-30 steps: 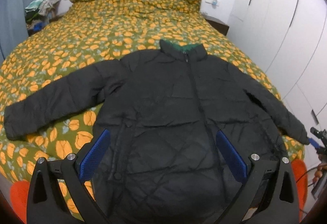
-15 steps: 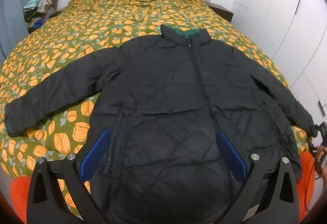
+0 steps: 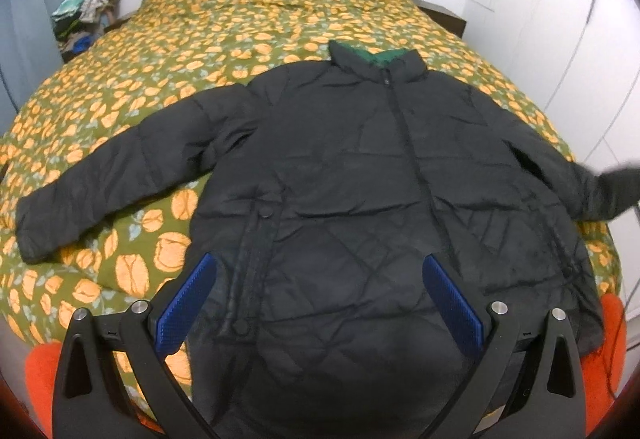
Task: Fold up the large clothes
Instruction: 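Grasp the sleeve with the right gripper and fold it across the jacket body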
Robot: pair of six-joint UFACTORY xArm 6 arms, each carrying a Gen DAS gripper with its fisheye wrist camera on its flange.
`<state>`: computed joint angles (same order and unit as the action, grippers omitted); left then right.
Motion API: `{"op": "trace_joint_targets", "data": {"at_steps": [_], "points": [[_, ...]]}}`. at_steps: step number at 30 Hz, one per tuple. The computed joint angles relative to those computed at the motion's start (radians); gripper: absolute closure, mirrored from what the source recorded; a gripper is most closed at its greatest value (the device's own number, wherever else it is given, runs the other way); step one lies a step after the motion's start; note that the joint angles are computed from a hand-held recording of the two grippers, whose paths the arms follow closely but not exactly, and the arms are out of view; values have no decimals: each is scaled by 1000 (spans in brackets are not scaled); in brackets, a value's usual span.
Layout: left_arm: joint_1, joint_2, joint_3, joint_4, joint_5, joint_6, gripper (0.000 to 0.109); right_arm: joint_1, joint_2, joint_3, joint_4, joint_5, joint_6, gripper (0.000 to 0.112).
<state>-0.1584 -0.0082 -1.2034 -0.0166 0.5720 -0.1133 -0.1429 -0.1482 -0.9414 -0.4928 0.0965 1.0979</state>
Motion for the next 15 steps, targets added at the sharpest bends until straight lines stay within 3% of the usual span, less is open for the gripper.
{"op": "trace_joint_targets", "data": {"at_steps": [3,7,10,15], "points": [[19,8,-2,-18,-2,-8,6,142,87,-198,-19,21,-156,102],[46,-3,15,-35,-20,-12,6,322,274,-458,149,62,-460,102],[69,-13,33,-30,-27,-20,6,424,398,-602,110,109,-525,102],[103,-14,51,-42,-24,-28,6,558,640,-837,166,237,-678,102]]}}
